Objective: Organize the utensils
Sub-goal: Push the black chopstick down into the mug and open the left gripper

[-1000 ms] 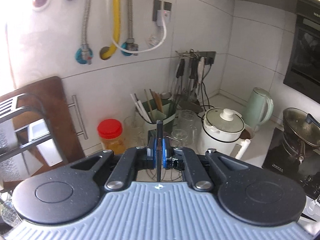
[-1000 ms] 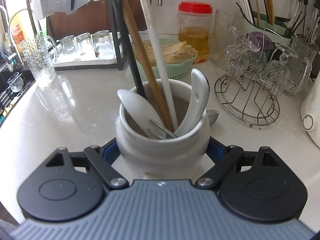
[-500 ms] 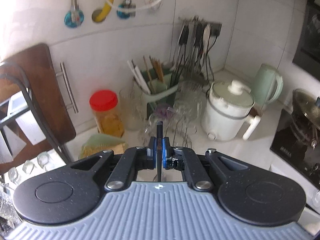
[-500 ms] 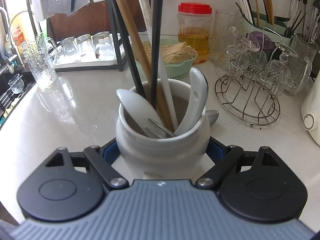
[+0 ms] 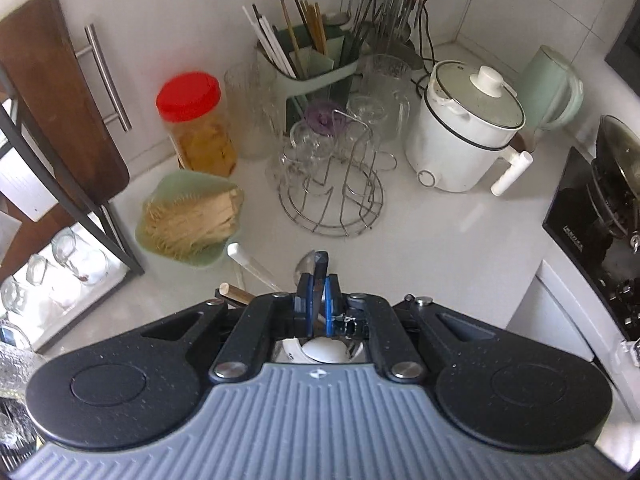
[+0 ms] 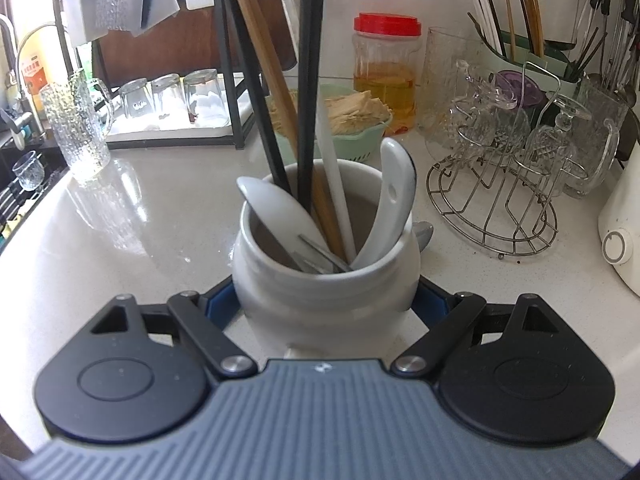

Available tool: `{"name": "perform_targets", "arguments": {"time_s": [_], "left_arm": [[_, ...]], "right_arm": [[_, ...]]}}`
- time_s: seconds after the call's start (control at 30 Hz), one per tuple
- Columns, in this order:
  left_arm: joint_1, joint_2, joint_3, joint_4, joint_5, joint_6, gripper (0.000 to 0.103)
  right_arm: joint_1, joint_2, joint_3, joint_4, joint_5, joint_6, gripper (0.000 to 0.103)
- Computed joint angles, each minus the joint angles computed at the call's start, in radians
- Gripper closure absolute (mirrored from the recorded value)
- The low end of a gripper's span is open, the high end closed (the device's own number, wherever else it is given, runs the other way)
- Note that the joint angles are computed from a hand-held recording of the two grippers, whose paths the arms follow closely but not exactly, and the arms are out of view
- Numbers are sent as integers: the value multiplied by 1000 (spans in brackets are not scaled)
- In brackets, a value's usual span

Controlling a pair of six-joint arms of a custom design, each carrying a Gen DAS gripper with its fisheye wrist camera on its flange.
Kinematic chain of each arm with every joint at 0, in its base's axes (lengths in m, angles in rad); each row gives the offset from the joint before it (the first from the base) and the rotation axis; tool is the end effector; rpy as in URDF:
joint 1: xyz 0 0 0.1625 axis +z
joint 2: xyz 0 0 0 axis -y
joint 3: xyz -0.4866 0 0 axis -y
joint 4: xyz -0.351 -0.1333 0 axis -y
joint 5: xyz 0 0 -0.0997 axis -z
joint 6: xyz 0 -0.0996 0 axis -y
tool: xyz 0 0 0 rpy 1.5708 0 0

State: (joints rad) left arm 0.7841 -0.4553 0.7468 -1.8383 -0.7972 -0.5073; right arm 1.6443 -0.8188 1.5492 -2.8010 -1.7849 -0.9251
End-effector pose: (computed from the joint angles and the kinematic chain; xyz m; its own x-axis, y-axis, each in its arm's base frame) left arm -0.4735 -0.7589 0.2020 -0.7751 0.1101 -0.6222 0.3790 0.8689 -0.3184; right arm 0.1653 -0.7178 0.2461 -0.5394 -0.6812 0.4950 -0.8231 0.5505 -0.1395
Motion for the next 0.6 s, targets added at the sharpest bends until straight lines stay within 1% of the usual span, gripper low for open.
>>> {"name": "perform_targets", "arguments": {"time_s": [0.23,0.33,0.4,0.53,0.57,0.6], "left_arm": [[13,5,-43,72,-41,-78,96],[27,5,-51,110,-86,-130,96],[32,3,-45,119,-98,-154,96],[33,-14,2,73,-100,-170,96],[32,-19,14,59,-100,-166,92],[31,-23,24,47,-98,-160,81]], "right_arm": [[-3,-4,0,10,8,-13,12],[-3,-5,2,9,7,-11,12],[-4,-7,4,9,8,-9,12],[-4,-9,7,7,7,-6,12],[-3,-9,8,5,6,-6,12],[-3,-9,8,5,6,-5,12]]}}
